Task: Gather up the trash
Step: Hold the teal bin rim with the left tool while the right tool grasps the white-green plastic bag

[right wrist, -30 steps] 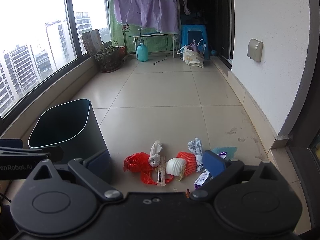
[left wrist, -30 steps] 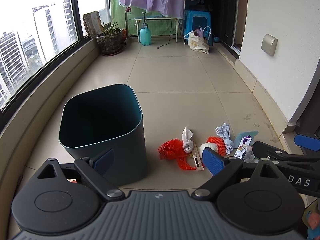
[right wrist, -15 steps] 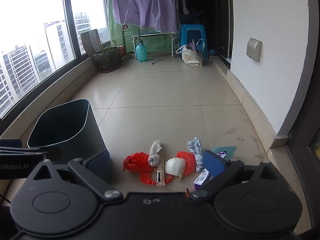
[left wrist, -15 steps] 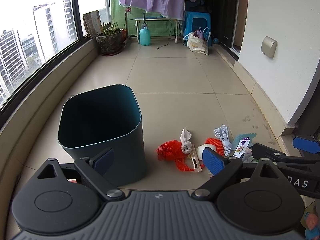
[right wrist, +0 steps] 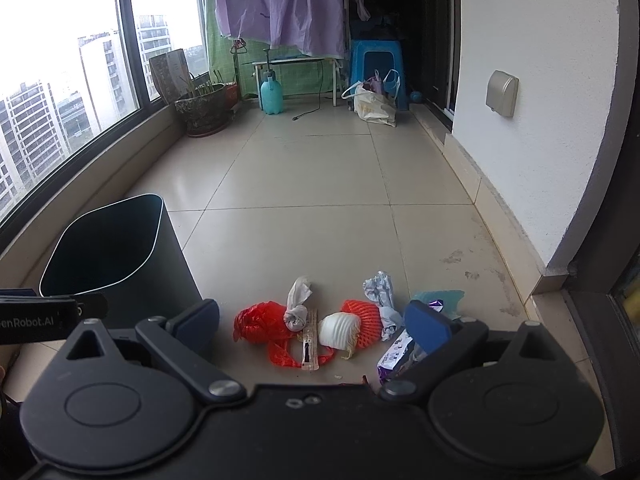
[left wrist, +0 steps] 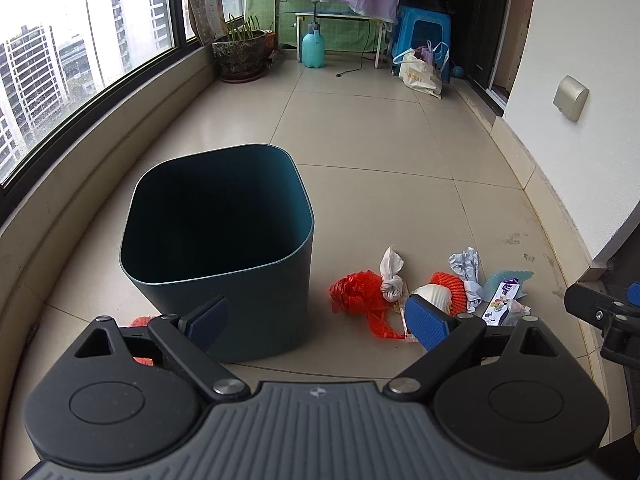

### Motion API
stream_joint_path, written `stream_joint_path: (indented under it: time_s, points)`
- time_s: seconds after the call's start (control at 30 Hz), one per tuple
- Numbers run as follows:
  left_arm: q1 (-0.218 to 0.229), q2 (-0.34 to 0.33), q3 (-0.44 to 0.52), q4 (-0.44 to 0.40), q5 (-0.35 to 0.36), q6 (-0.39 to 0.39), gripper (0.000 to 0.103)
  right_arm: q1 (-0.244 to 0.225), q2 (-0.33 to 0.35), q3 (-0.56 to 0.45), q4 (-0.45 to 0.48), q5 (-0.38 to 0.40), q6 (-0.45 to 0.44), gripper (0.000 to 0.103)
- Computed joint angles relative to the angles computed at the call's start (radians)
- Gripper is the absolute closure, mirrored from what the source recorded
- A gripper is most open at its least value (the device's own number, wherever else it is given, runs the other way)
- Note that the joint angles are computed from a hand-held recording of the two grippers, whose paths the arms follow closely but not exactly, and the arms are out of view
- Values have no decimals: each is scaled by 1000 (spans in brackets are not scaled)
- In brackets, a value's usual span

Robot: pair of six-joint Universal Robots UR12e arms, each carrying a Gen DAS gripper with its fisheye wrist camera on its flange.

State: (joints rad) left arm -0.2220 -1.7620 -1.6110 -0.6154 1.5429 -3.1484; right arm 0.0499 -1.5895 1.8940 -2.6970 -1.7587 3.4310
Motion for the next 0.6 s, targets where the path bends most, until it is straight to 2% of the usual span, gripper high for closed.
stream_joint_path:
  time_s: [0.1,0.23,0.3,0.6]
  points:
    - [16,-22,41,-27,35,-31,7,-13,18,-33,33,-15,-4,3]
    - [37,-63,107,-54,143,-68,8,-31,59,-87,50,-48,-55,3]
    - [58,-88,146,-83,176,-106,7,-45,81,-118,70,-36,-74,3]
    - [118,-204,286,-251,214,-201,8,-86,168,-214,209,20,-75,4]
